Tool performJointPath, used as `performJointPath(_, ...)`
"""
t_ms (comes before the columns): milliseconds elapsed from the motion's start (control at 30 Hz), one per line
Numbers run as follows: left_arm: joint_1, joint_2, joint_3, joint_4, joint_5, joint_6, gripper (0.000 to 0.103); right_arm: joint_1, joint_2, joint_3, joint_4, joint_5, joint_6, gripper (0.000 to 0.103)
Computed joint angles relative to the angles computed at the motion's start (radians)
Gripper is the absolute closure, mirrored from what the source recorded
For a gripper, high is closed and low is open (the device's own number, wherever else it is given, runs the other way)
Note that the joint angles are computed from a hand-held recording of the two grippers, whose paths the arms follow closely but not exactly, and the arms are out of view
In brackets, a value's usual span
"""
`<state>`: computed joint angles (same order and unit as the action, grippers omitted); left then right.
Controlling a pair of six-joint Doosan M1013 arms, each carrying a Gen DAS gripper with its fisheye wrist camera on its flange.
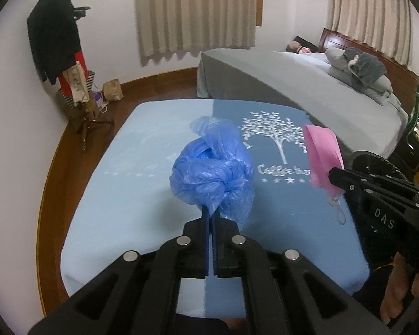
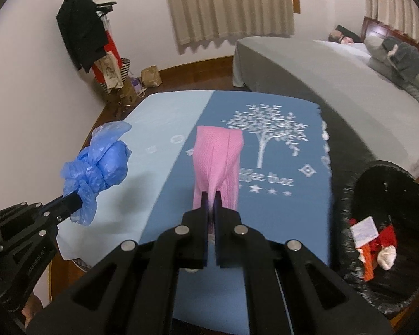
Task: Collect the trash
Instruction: 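Lift the blue bag with left and pink mask with right over the bin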
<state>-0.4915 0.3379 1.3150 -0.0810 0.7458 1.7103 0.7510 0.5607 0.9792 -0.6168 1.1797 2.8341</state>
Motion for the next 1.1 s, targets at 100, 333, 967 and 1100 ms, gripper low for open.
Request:
performJointPath(100, -0.021, -0.003, -0.004, 0.002, 0.004, -0.006, 0.101, 0.000, -0.034, 0.047, -0.015, 0.004, 0.024, 0.100)
performJointPath(333, -0.081, 0.000, -0.016, -0.020, 0.024, 0.017, 0.101, 0.003, -0.123, 0.163, -0.054, 0.026, 0.092, 0.100)
performJointPath(967, -0.257, 0.055, -0.077, -0.075, 0.074, 0.094, 0.101, -0.001, -0.349, 0.482, -0.116, 0.154, 0.283, 0.100)
performJointPath(1100, -0.289, 0.076, -0.097, -0.067, 0.092, 0.090, 0.101, -0.011, -0.392, 0.549, -0.105, 0.151, 0.325, 0.100)
